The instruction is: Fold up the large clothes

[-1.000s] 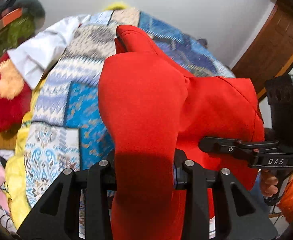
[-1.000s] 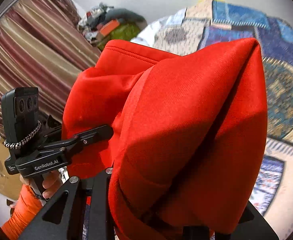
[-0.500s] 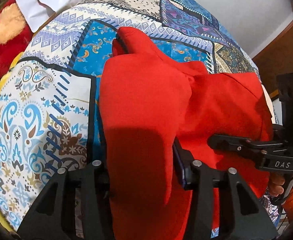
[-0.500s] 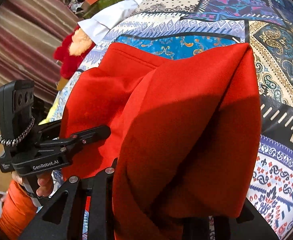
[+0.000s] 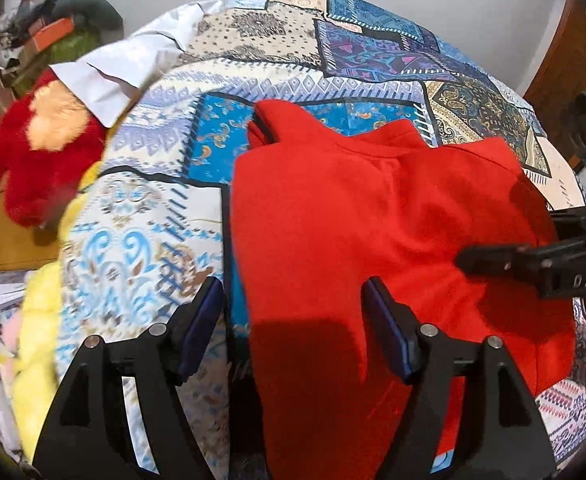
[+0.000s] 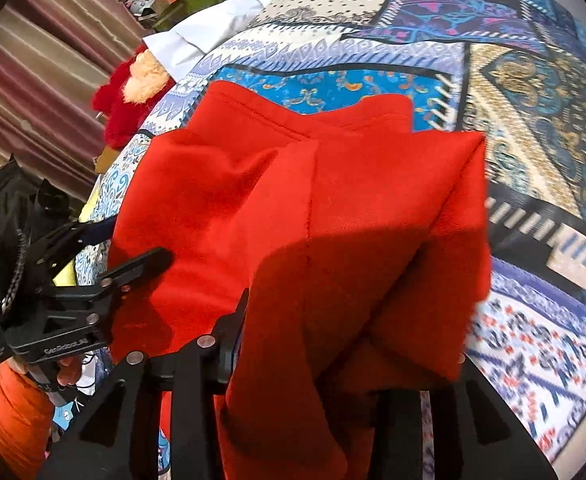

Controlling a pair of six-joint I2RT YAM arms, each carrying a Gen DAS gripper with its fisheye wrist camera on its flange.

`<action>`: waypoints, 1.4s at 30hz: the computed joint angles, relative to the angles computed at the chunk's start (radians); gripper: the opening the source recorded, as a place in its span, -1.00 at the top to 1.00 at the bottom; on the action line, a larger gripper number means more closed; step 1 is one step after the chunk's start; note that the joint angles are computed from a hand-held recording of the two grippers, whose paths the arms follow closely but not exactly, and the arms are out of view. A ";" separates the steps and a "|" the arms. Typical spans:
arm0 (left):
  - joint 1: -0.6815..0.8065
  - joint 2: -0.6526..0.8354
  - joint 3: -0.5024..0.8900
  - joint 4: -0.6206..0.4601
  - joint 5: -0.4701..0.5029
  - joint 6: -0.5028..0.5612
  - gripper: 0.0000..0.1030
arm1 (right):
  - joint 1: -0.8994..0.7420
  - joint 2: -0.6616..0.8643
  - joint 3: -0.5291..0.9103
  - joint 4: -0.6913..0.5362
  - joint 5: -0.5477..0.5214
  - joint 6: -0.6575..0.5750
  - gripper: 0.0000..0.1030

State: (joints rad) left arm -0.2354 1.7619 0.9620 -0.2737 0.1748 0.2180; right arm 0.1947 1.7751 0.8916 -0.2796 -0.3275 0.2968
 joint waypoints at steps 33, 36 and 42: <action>0.046 -0.140 -0.250 0.098 -0.070 0.013 -0.71 | -0.011 -0.347 -0.269 -0.203 0.312 -0.298 -0.81; 0.042 -0.156 -0.250 0.077 -0.081 -0.015 -0.71 | -0.027 -0.402 -0.286 -0.217 0.311 -0.287 -0.81; 0.042 -0.192 -0.219 0.033 -0.091 -0.035 -0.71 | -0.055 -0.539 -0.261 -0.281 0.247 -0.294 -0.81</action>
